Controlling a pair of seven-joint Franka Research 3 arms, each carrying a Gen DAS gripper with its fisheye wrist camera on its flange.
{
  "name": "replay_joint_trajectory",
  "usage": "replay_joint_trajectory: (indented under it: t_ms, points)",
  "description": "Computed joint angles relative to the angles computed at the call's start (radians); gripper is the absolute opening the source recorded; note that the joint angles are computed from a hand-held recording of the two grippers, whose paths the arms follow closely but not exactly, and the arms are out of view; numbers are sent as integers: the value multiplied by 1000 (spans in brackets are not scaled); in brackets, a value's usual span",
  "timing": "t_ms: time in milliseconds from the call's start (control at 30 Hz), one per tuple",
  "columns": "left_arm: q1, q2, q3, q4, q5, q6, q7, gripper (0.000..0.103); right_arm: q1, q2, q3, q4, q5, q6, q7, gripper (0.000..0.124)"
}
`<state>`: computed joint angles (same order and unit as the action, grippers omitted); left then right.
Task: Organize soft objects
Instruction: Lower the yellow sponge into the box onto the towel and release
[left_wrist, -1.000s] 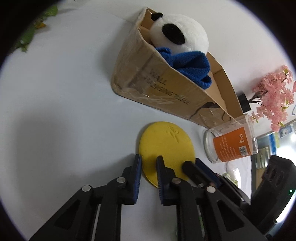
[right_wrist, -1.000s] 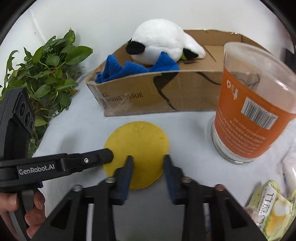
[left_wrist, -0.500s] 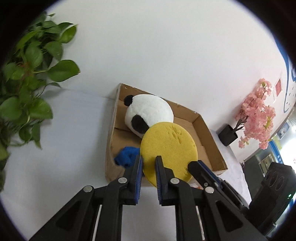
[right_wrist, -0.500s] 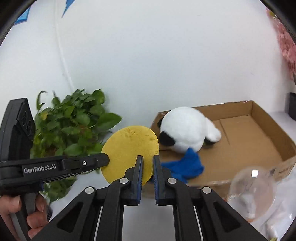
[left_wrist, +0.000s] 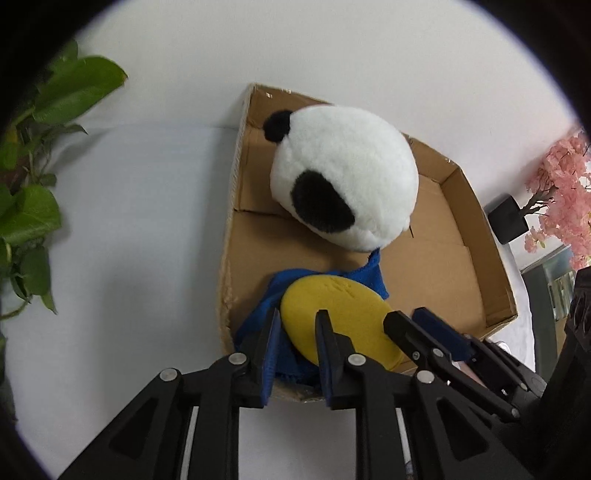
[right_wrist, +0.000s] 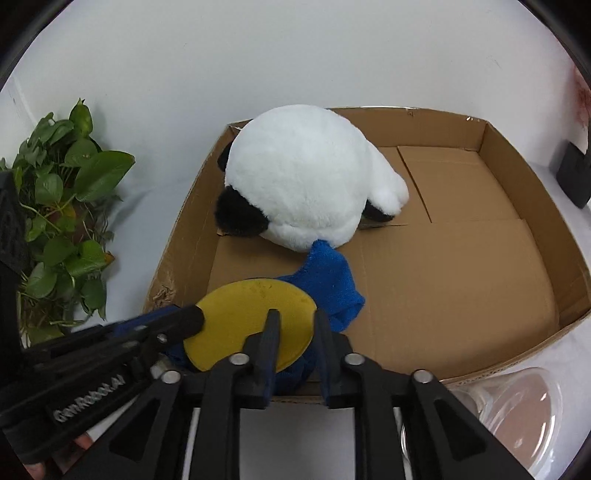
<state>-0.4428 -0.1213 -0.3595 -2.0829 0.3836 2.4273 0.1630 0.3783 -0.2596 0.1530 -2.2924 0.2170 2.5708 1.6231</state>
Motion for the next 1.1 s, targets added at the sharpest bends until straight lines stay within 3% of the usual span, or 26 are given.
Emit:
replay_joint_trajectory:
  t_ms: [33, 67, 233, 333, 400, 567, 667, 800, 900, 1033, 1100]
  points:
    - [0, -8, -4, 4, 17, -10, -3, 18, -2, -14, -1, -9, -2, 7, 2, 46]
    - [-1, -16, -9, 9, 36, -21, -5, 18, 3, -22, -6, -14, 11, 23, -12, 50]
    - [-5, -10, -17, 57, 96, -9, 58, 18, 16, -157, -56, -94, 85, 95, -107, 60]
    - [-16, 72, -1, 112, 16, 0, 187, 18, 21, -263, -105, -152, 156, 115, -183, 66]
    - [-30, 155, 0, 176, -91, -51, 313, 18, 9, -347, -139, -197, 193, 115, -226, 69]
    - [-68, 243, 8, 259, -50, -158, 327, 18, -69, -504, -210, -289, 217, 87, -345, 76]
    - [-86, 289, 16, 314, -15, -215, 338, 17, -126, -534, -244, -299, 212, 13, -391, 76]
    - [-109, 325, 34, 350, 54, -244, 304, 17, -134, -583, -312, -318, 257, -99, -512, 78]
    - [-120, 318, 41, 336, 93, -227, 260, 17, -161, -639, -347, -355, 282, -183, -604, 89]
    - [-156, 247, 31, 298, 210, -267, 145, 17, -222, -690, -382, -402, 265, -352, -722, 94]
    - [-170, 170, 11, 241, 267, -248, 54, 23, -262, -714, -387, -429, 247, -412, -778, 94]
